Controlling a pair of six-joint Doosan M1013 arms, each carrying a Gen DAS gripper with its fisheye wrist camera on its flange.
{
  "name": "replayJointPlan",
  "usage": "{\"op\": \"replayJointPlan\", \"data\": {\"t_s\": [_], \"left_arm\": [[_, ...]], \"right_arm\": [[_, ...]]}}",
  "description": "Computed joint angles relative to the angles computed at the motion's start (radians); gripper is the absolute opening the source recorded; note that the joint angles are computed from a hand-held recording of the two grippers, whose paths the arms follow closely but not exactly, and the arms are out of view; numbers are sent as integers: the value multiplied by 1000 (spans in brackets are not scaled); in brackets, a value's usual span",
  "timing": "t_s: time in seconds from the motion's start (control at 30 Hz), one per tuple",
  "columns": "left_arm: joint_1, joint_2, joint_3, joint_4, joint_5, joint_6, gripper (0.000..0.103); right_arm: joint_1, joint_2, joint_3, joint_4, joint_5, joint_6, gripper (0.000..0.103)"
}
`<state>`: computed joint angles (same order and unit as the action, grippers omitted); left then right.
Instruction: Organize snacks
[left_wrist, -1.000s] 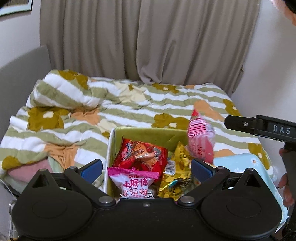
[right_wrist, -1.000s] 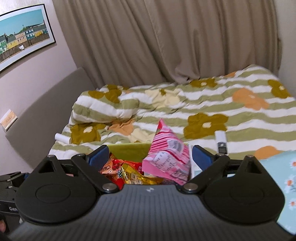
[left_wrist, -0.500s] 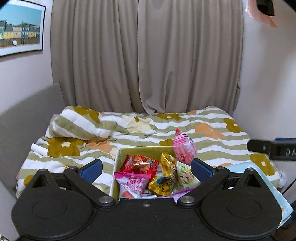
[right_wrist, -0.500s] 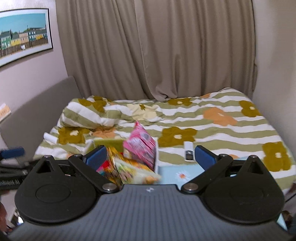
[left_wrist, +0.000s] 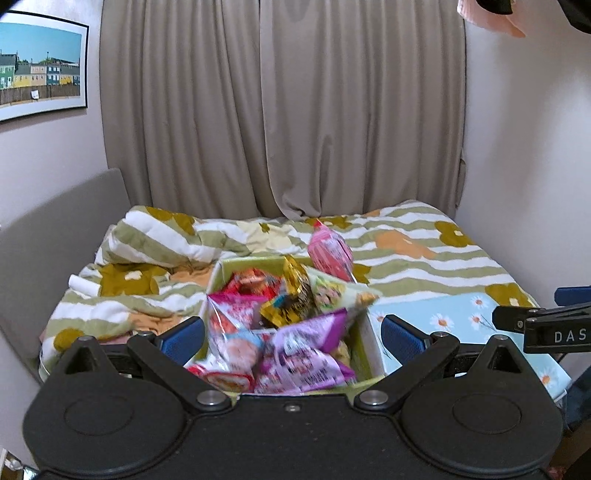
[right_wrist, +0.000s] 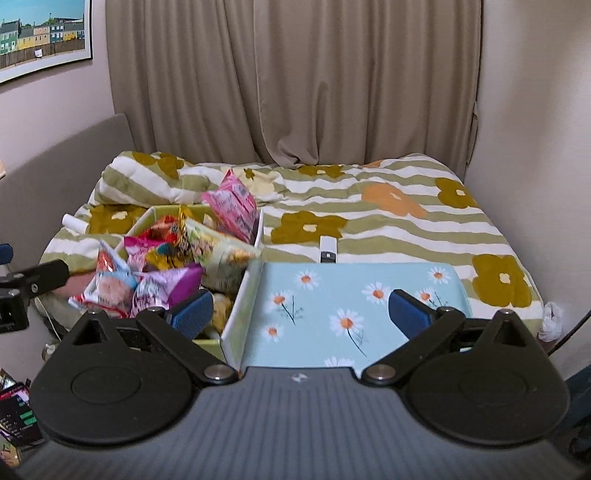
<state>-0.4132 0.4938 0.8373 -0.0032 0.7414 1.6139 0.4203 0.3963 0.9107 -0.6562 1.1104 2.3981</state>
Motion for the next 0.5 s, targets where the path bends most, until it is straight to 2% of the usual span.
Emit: {"op": "replayJointPlan", "data": {"t_s": [0.5], "left_arm": [[-8, -44, 78, -15, -38, -16, 103]], "right_arm": [[8, -35, 51, -3, 7, 28, 103]]}}
